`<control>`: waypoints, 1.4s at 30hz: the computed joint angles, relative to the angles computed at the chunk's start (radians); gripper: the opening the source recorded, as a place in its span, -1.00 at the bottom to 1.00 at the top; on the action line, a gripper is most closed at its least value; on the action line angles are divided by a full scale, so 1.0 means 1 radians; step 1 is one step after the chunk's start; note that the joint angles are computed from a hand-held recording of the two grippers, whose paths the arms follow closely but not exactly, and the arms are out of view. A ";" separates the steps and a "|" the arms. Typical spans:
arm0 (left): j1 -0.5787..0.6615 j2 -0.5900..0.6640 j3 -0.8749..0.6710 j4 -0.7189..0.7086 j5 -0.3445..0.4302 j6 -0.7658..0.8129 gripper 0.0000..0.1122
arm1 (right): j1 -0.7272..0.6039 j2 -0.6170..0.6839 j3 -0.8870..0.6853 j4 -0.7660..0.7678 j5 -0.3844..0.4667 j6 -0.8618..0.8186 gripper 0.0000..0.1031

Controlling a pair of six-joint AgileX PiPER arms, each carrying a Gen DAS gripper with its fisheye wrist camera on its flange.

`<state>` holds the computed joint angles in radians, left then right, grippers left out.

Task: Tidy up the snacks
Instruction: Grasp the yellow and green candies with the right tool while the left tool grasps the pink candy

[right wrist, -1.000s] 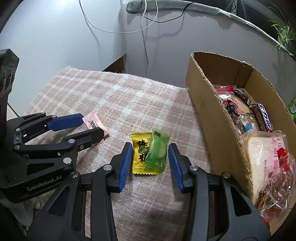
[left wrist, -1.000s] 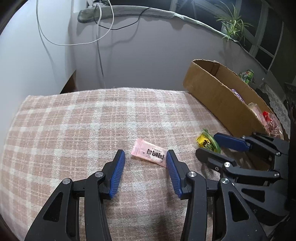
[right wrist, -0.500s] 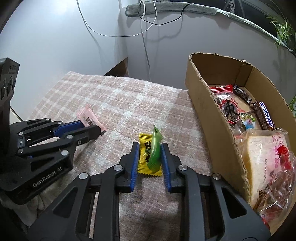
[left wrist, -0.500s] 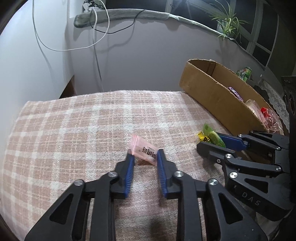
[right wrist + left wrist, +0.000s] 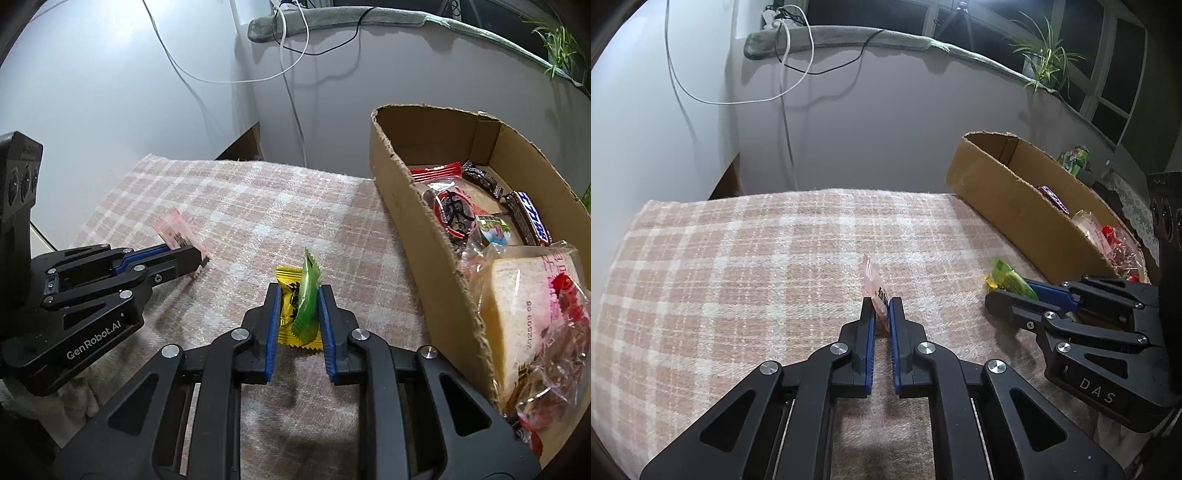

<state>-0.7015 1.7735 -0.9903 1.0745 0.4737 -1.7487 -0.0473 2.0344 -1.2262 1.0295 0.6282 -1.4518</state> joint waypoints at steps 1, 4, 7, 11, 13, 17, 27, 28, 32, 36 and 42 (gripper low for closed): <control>0.000 -0.005 0.003 0.003 -0.002 -0.002 -0.90 | -0.005 -0.004 0.003 0.010 0.004 -0.008 -0.60; -0.005 -0.016 0.009 0.017 0.003 -0.021 -0.90 | -0.026 -0.016 0.003 0.018 0.038 -0.014 -0.60; -0.009 -0.034 0.014 0.032 0.005 -0.035 -0.90 | -0.045 -0.036 0.005 0.027 0.069 -0.026 -0.60; -0.034 -0.048 -0.005 0.043 0.030 -0.030 -0.90 | -0.072 -0.053 0.003 0.032 0.100 -0.029 -0.61; -0.045 -0.052 -0.015 0.041 0.048 -0.015 -0.90 | -0.088 -0.065 0.006 0.036 0.121 -0.034 -0.61; -0.043 -0.079 0.003 0.061 0.055 -0.039 -0.90 | -0.110 -0.078 0.002 0.031 0.155 -0.038 -0.61; 0.023 -0.122 0.096 0.138 -0.025 -0.180 -0.90 | -0.108 -0.060 -0.001 0.025 0.177 -0.032 -0.61; 0.031 -0.122 0.103 0.144 -0.038 -0.191 -0.90 | -0.108 -0.058 -0.004 0.022 0.182 -0.027 -0.61; 0.042 -0.099 0.082 0.033 -0.056 -0.018 -0.24 | -0.101 -0.054 -0.001 0.017 0.179 -0.027 -0.61; 0.035 -0.052 0.035 -0.037 -0.006 0.035 0.14 | -0.090 -0.051 0.005 0.015 0.173 -0.030 -0.61; 0.012 0.034 -0.038 -0.118 0.050 0.159 0.12 | -0.077 -0.036 0.000 0.003 0.153 -0.021 -0.60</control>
<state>-0.6894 1.8077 -1.0281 0.9569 0.5242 -1.5892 -0.1246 1.9981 -1.2260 1.0323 0.7813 -1.4732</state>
